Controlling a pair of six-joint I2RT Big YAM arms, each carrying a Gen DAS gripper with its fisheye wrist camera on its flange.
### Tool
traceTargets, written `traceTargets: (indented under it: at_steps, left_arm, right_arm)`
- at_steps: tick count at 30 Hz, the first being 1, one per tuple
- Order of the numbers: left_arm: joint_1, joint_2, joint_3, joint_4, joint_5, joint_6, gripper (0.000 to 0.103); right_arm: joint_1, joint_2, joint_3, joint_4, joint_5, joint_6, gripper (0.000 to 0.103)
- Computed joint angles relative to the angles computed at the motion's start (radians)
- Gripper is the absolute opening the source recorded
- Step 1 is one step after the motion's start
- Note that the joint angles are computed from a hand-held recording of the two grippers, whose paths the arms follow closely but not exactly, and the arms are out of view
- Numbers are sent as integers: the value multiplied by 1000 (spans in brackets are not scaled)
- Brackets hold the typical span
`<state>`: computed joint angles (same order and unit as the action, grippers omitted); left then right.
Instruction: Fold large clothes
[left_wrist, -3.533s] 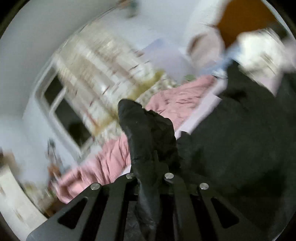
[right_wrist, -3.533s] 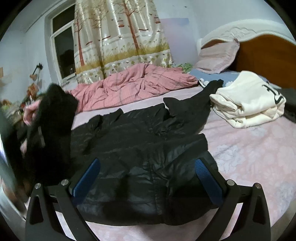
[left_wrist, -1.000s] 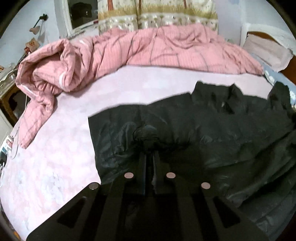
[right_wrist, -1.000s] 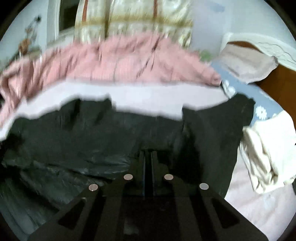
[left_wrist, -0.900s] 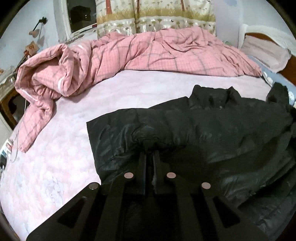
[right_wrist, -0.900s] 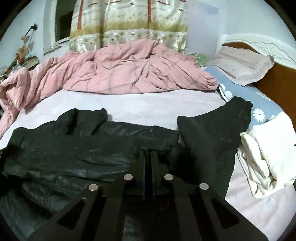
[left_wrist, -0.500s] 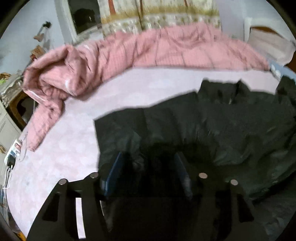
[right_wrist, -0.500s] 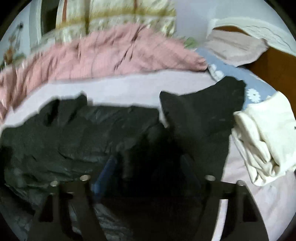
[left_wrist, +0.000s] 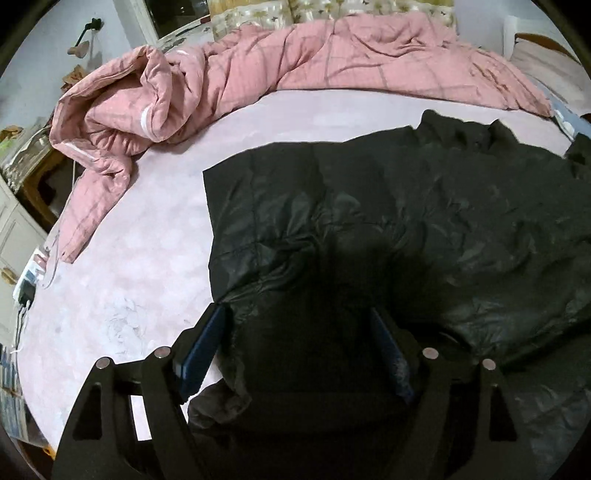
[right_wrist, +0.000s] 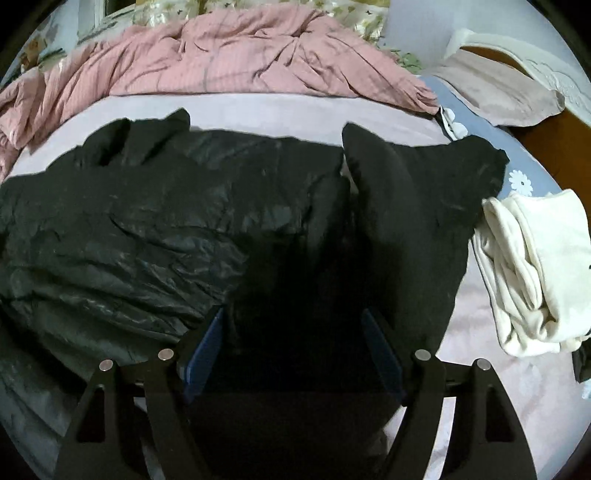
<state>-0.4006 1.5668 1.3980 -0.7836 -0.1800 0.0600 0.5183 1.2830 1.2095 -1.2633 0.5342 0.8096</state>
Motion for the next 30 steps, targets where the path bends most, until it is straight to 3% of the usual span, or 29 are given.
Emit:
traceTargets:
  at_steps: [2, 4, 7, 14, 18, 20, 22, 25, 30]
  left_arm:
    - [3, -12, -6, 10, 41, 8, 78]
    - [5, -32, -20, 33, 78, 9, 78]
    - [-12, -64, -50, 87, 50, 35, 79]
    - [-16, -46, -43, 77, 1, 21, 80]
    - [-23, -95, -104, 203, -31, -1, 80]
    - [-24, -122, -126, 252, -34, -34, 80]
    - [-24, -154, -148, 303, -13, -61, 80]
    - [-36, -209, -200, 405, -26, -57, 80]
    - [-61, -251, -255, 495, -13, -31, 95]
  right_arm:
    - [0, -4, -4, -14, 13, 34, 69]
    - [7, 15, 9, -61, 52, 62, 54]
    - [7, 36, 20, -102, 90, 84, 51]
    - [25, -16, 3, -79, 104, 130, 53]
    - [36, -78, -16, -23, 88, 213, 53]
    - [45, -103, -18, 11, 104, 202, 55]
    - [64, -111, -13, 10, 152, 184, 64]
    - [81, -122, -19, 24, 192, 151, 70]
    - [55, -117, -24, 68, 150, 121, 70]
